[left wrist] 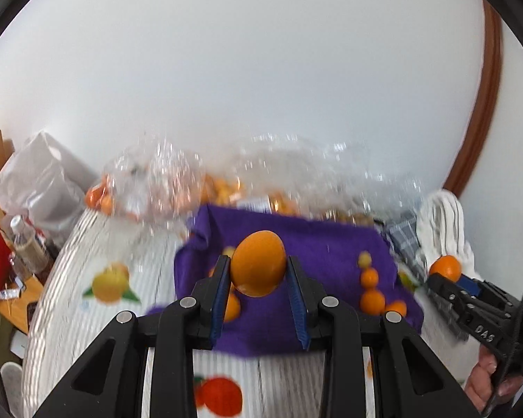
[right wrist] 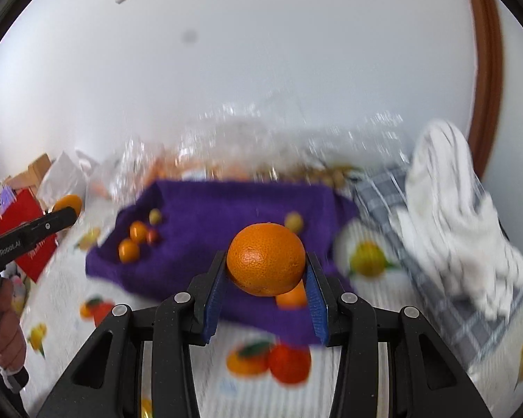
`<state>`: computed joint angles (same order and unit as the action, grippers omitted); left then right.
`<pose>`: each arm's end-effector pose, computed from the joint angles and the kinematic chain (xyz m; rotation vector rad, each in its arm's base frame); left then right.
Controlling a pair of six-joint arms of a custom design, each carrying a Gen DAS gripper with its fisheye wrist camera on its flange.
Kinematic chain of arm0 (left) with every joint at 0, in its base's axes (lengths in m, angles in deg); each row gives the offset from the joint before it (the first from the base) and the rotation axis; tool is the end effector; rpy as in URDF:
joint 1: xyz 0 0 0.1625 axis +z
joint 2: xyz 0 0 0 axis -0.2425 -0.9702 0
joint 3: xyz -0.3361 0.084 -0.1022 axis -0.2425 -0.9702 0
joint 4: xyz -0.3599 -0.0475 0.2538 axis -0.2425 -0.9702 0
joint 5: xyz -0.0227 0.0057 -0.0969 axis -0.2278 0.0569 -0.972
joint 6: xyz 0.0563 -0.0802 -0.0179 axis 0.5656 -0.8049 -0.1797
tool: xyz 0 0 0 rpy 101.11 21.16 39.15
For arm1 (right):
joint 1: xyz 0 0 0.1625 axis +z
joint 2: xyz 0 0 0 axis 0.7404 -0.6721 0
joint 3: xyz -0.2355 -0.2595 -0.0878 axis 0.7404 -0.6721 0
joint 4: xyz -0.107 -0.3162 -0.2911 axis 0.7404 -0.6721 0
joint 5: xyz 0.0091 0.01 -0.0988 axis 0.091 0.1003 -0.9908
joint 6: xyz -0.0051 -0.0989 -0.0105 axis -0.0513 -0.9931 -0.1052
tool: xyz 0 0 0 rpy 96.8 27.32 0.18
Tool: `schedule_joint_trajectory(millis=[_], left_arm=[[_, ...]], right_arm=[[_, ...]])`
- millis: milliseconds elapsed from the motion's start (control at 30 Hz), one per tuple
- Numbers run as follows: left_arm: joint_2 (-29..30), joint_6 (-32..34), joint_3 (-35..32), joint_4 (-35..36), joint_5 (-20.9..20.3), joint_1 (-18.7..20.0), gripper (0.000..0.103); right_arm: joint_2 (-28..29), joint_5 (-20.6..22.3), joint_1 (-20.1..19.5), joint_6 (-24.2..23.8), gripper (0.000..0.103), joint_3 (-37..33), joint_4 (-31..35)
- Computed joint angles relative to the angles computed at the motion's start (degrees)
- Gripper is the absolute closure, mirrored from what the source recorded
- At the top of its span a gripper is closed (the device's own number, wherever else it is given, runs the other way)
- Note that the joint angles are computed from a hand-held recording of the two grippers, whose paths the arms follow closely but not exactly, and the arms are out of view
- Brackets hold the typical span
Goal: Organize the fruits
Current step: 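Carry both held oranges over the purple towel with both grippers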
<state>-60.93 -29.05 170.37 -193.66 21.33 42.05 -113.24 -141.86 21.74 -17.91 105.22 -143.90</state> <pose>-0.3287 -0.4250 -0.0209 0.3144 2.2940 -1.1778 -0.0254 -0.4445 0.2961 0.6086 -2.3223 0.9893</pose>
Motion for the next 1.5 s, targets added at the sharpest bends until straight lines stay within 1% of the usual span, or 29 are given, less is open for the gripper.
schedule_joint_trajectory(millis=[67, 200, 267, 367, 467, 500, 567, 633, 700, 833, 900, 1000, 1133, 1200, 1233, 1333, 1433, 1500], left_arm=[[0.63, 2.39, -2.06, -1.14, 0.52, 1.18, 0.073], [2.73, 6.95, -6.68, -2.96, 1.01, 4.18, 0.073], [4.67, 9.39, -9.00, -4.93, 2.09, 5.45, 0.073], [6.61, 12.65, -11.54, -7.81, -0.02, 7.90, 0.073], [9.06, 15.28, -13.43, -9.23, -0.28, 9.57, 0.073], [9.59, 14.48, -14.36, -7.49, -0.85, 10.48, 0.073], [9.74, 13.28, -15.12, -4.96, -2.94, 11.70, 0.073], [10.29, 13.79, -15.26, -5.91, -4.12, 12.40, 0.073], [10.56, 13.33, -15.89, -3.70, -3.90, 12.87, 0.073], [10.47, 14.40, -15.42, -4.14, -2.35, 13.24, 0.073], [9.62, 14.49, -14.52, -5.24, -2.53, 13.59, 0.073], [7.82, 13.38, -13.01, -5.57, -3.22, 14.05, 0.073], [6.75, 12.40, -12.08, -5.34, -3.10, 14.61, 0.073], [6.31, 12.11, -11.73, -5.27, -4.16, 15.09, 0.073], [6.21, 11.94, -11.77, -5.15, -4.84, 15.30, 0.073], [6.24, 11.56, -12.01, -4.50, -6.97, 15.85, 0.073], [6.98, 11.48, -12.94, -2.48, -7.43, 15.95, 0.073], [7.58, 11.36, -13.62, -1.02, -7.73, 16.01, 0.073]], right_arm=[[4.63, -2.65, 3.05, 1.10, 0.060, -3.69, -1.35], [11.60, -5.17, 6.06, 2.50, 0.060, -9.88, -1.80], [14.86, -5.87, 6.89, 3.45, 0.060, -12.73, -2.06], [18.94, -7.05, 7.11, 5.08, 0.060, -16.61, -1.42], [22.16, -8.79, 6.78, 5.70, 0.060, -19.49, -0.56], [22.78, -9.51, 6.68, 5.43, 0.060, -19.98, -0.45], [23.35, -8.74, 5.87, 5.35, 0.060, -20.42, -0.33], [23.53, -9.01, 5.20, 5.72, 0.060, -20.96, 0.77], [24.01, -9.41, 4.66, 5.56, 0.060, -21.49, 0.51], [24.17, -8.90, 3.71, 6.54, 0.060, -22.43, 1.53], [24.07, -8.77, 3.40, 6.93, 0.060, -22.85, 1.90], [24.23, -9.23, 3.29, 6.13, 0.060, -22.86, 0.77], [24.19, -8.83, 3.20, 5.11, 0.060, -23.29, 4.64], [24.68, -9.01, 3.49, 3.94, 0.060, -23.31, 6.40], [25.14, -9.40, 3.74, 3.11, 0.060, -23.39, 7.07], [27.69, -12.93, 5.01, -0.21, 0.060, -23.59, 6.83], [29.78, -15.87, 5.66, -0.83, 0.060, -23.99, 5.47], [30.12, -16.16, 5.64, -0.74, 0.060, -24.19, 6.61]])
